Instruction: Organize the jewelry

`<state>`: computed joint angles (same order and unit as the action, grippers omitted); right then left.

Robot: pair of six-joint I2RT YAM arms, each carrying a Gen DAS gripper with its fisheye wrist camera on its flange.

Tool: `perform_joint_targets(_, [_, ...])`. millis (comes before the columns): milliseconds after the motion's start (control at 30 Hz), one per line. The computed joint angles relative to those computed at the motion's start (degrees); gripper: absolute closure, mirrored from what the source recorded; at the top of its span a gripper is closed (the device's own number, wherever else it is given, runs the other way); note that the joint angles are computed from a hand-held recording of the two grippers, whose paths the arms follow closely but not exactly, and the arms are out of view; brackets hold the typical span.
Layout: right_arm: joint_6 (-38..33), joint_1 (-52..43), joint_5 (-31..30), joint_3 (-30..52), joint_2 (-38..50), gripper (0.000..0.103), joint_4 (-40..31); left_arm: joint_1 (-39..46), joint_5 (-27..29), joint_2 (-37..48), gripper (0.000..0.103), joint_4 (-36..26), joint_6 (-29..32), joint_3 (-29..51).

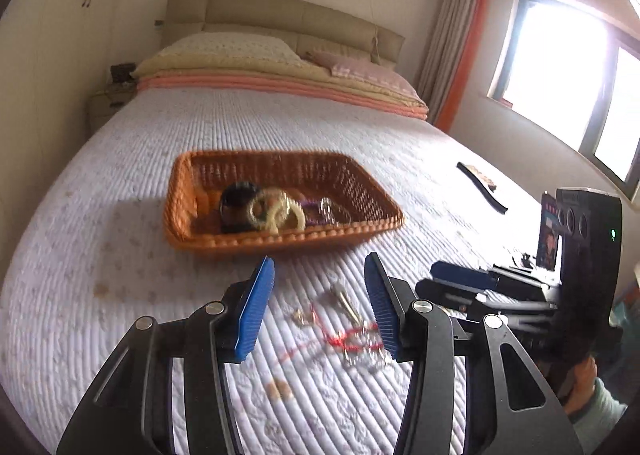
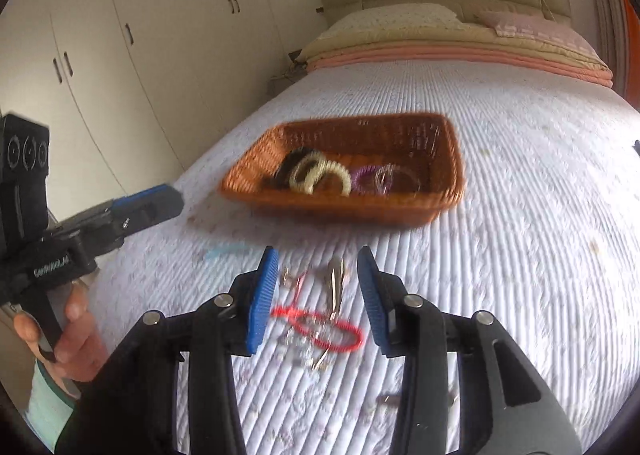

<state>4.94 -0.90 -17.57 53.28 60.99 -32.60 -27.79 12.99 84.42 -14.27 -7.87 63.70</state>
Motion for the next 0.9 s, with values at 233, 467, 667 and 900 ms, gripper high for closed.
perform_joint_targets(233, [2.9,7.3,3.5,-11.0,-2.0,0.069,3.5,1.5,3.7,6.2,0.059,-0.4,-0.3,-1.7])
perform_joint_targets(467, [3.6,12.3,10.4,-11.2,3.8,0.081,5.7,3.1,7.2,9.7,0.059,0.9,-1.1,-2.1])
perform_joint_targets(667, [3.1,14.4,14.9,-12.5,2.6,0.095,6.3,2.8,7.7,11.2,0.059,1.2,-1.1,-1.9])
perform_joint_targets(900, [1.6,10.6,9.9,-15.3,-10.0,0.095,1.1,3.1,8.2,10.9,0.059,1.4,-0.9,-2.9])
